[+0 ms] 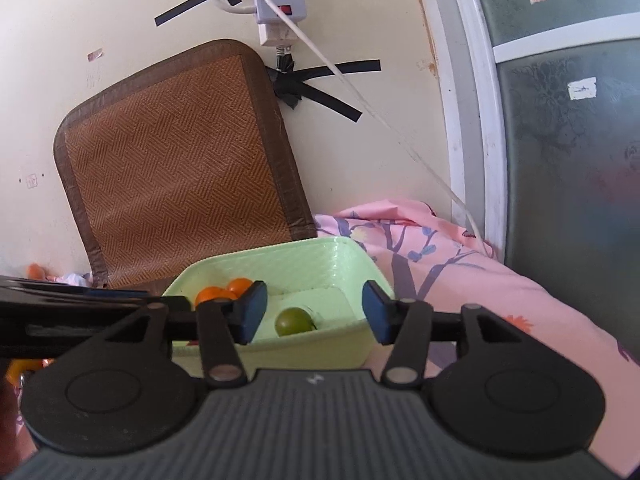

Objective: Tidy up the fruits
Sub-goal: 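Lower both tomatoes into the green basket and open both tools, then grasp a dark plum with the right tool while the left tool grasps an orange tomato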

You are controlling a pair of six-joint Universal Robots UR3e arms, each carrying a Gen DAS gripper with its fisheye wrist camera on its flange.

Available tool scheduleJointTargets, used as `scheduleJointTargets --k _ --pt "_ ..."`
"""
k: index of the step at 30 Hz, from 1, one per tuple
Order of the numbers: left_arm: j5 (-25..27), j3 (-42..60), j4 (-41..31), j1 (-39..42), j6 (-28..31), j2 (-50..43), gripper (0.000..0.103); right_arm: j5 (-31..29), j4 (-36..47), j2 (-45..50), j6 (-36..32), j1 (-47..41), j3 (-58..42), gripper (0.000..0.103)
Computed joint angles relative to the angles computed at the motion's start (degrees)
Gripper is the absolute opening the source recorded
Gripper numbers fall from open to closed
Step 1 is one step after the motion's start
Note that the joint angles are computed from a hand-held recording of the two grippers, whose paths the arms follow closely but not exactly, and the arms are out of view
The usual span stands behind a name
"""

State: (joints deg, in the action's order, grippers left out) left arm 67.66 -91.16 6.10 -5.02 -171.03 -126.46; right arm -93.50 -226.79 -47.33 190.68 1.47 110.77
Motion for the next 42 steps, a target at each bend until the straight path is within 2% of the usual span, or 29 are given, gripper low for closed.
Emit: scheduleJointTargets --k 4,8,11,15,19,22,23,25,26,29,31,34,37,40,41,42 --pt "-9.4 -19.7 9.2 8.7 1.8 12.1 0.044 -1.5 -3.7 0.2 1.7 0.0 1.3 0.055" --pt "-17.7 -41.1 15.4 23.7 7.8 24.6 0.049 -1.9 -6.2 -0.3 2.8 -0.2 3.3 0.055" --pt "-18.4 -52.4 12.8 34.9 15.6 32.5 0.049 0.2 -8.2 -1.1 2.5 -0.2 5.5 0.055" --pt "-20.4 -59.4 4.1 46.9 24.3 38.7 0.049 4.4 -8.1 -4.1 4.0 1.1 9.4 0.055" --pt "-20.1 -57.4 6.1 47.8 24.3 34.0 0.049 8.7 -3.0 -6.9 2.0 5.8 10.6 0.055" --pt "-19.9 -52.4 6.3 44.9 23.1 30.3 0.050 10.3 4.3 -7.4 -1.3 11.2 7.0 0.055" --pt "-18.5 -49.8 8.4 42.4 22.0 27.3 0.051 10.2 6.3 -7.0 -3.0 13.1 5.2 0.055" --pt "-16.2 -45.5 9.7 38.7 21.1 23.8 0.053 8.3 10.7 -5.4 -7.0 17.3 0.4 0.053" --pt "-16.0 -43.3 9.2 37.5 21.3 22.3 0.053 7.3 13.3 -4.5 -8.8 18.9 -2.5 0.049" --pt "-15.6 -37.3 4.3 34.6 23.4 19.8 0.056 5.8 20.6 -1.8 -12.7 21.9 -10.6 0.041" --pt "-14.4 -34.8 3.4 32.8 25.5 18.1 0.056 3.8 25.2 0.5 -14.7 23.2 -16.4 0.041" --pt "-10.1 -31.8 3.5 30.3 25.8 15.5 0.056 1.7 31.2 3.7 -15.3 23.9 -23.5 0.041" --pt "-10.1 -28.9 -0.9 30.6 25.6 14.2 0.056 2.0 37.4 5.5 -14.9 23.4 -28.1 0.041" --pt "-11.3 -26.5 -4.3 31.5 25.1 13.0 0.051 2.9 40.3 5.3 -13.9 23.1 -28.9 0.041" --pt "-12.1 -25.7 -5.5 31.7 25.1 12.5 0.048 2.9 41.1 5.4 -13.5 23.0 -29.3 0.036" --pt "-13.1 -25.3 -6.0 32.0 25.1 12.3 0.039 3.5 42.2 5.3 -13.2 22.8 -29.6 0.029"
